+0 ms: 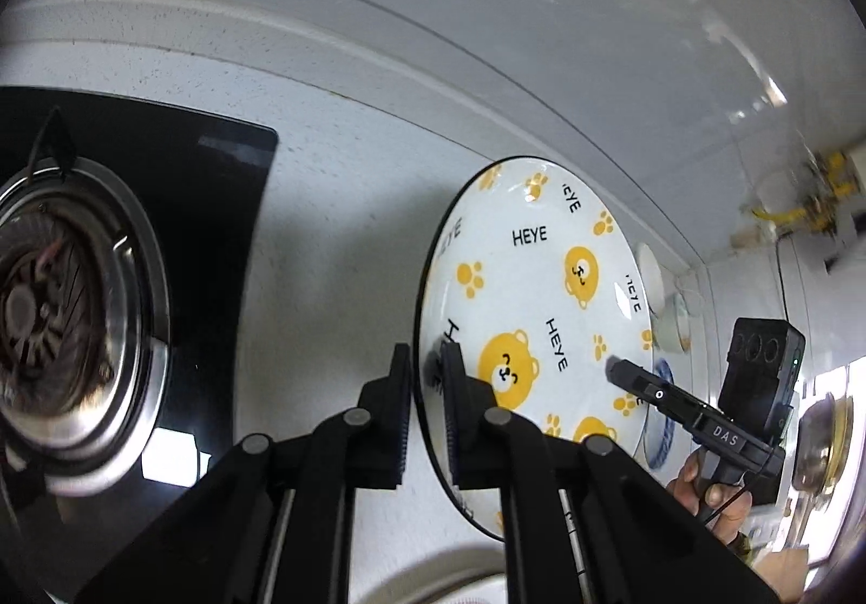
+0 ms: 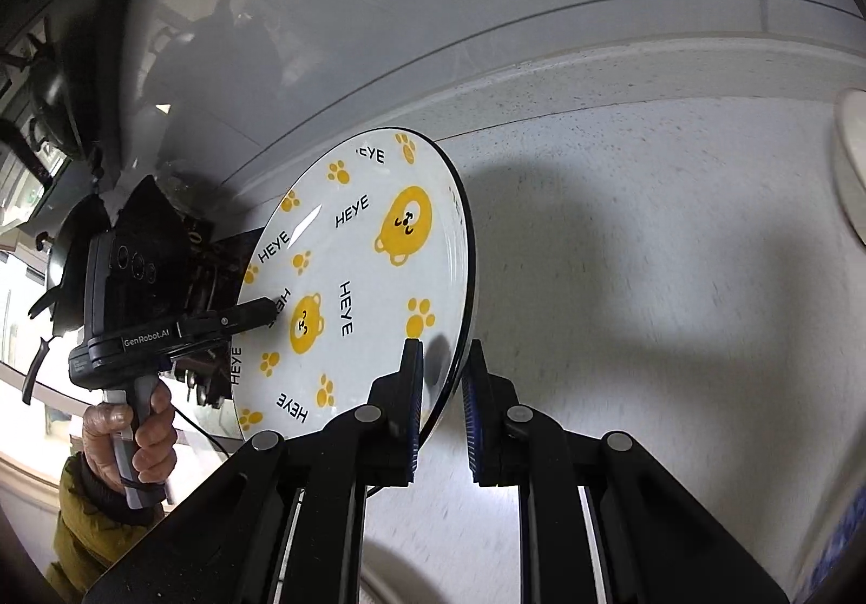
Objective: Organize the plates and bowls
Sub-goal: 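Carry the smaller bear plate and lower it onto the mandala plate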
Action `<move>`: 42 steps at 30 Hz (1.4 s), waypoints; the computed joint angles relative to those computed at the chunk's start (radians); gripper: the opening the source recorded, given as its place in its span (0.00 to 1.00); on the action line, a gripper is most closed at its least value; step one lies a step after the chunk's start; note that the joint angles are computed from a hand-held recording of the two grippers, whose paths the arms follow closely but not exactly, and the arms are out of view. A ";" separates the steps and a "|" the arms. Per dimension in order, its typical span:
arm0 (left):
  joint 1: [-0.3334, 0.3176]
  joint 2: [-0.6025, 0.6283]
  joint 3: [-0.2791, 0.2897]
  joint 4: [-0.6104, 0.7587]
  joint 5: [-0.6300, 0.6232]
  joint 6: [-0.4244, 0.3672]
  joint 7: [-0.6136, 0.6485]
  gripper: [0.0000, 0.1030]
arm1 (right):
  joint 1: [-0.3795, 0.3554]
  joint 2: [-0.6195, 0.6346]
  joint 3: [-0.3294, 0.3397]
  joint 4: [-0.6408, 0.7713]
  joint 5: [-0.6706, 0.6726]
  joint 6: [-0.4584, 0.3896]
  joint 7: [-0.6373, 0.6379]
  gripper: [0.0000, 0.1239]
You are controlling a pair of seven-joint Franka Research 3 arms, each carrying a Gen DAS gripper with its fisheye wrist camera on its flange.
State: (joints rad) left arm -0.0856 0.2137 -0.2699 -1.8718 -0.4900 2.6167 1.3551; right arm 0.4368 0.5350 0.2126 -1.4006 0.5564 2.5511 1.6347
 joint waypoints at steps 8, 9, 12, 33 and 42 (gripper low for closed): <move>-0.102 -0.363 0.016 -0.325 -0.167 -0.013 0.128 0.10 | 0.098 -0.391 -0.010 -0.507 -0.036 0.223 0.177 0.11; -0.122 -0.404 0.022 -0.362 -0.179 -0.017 0.137 0.10 | 0.107 -0.421 -0.006 -0.548 -0.039 0.238 0.199 0.11; -0.193 -0.569 0.061 -0.507 -0.226 -0.060 0.156 0.10 | 0.137 -0.487 0.006 -0.648 -0.075 0.275 0.287 0.11; -0.472 -0.716 0.184 -0.847 -0.198 0.103 0.053 0.10 | 0.135 -0.382 0.038 -0.689 0.179 0.264 0.131 0.10; -0.512 -0.709 0.231 -0.842 -0.205 0.108 0.068 0.12 | 0.140 -0.373 0.032 -0.653 0.108 0.184 0.220 0.11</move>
